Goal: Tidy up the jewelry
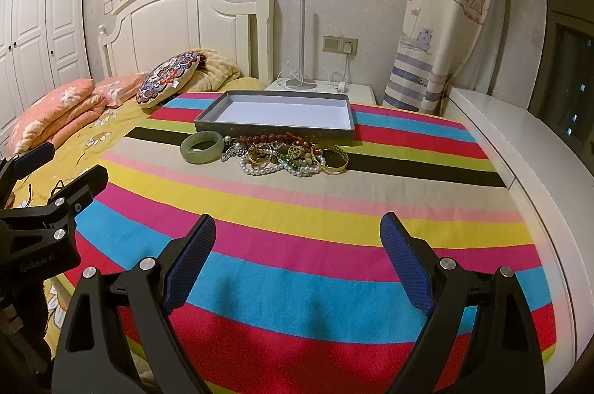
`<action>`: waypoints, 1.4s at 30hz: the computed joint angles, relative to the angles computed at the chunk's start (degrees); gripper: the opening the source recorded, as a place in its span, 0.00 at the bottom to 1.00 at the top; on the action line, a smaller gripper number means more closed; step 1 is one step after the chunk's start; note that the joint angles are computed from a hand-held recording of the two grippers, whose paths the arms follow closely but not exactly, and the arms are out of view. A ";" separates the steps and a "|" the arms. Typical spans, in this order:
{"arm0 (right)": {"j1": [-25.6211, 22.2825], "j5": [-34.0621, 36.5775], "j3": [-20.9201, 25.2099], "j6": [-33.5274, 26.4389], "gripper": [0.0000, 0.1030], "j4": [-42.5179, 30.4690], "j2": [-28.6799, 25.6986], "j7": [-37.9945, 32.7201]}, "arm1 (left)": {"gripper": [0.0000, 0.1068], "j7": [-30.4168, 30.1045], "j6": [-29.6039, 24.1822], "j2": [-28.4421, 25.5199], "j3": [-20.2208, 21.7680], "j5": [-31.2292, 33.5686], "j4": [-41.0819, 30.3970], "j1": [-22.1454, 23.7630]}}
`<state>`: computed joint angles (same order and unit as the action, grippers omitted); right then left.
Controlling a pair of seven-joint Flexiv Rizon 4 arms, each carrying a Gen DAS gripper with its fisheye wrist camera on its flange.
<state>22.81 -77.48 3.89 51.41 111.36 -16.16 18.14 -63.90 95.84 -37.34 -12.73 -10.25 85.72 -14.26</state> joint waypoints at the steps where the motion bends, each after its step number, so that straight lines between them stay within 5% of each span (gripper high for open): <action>1: -0.04 0.07 0.00 0.07 0.84 -0.02 0.00 -0.07 | 0.94 -0.07 0.09 0.02 0.09 0.02 0.07 -0.10; 29: -0.09 0.46 -0.19 0.96 0.84 0.02 -0.68 0.41 | 0.94 0.09 2.01 -0.83 0.85 1.20 0.17 -0.41; 37: -2.07 -6.57 -2.04 7.16 0.84 0.66 -2.14 4.70 | 0.94 3.18 0.78 -3.06 -6.12 1.23 -0.57 5.20; 39: -3.84 -11.96 -2.83 11.25 0.84 0.07 -2.92 7.50 | 0.94 3.77 0.87 -4.50 -5.48 1.15 -2.58 4.88; 42: -5.94 -8.51 -2.68 14.45 0.84 -1.52 -4.68 4.05 | 0.94 5.01 -6.80 -6.58 -1.61 -0.09 -8.63 2.56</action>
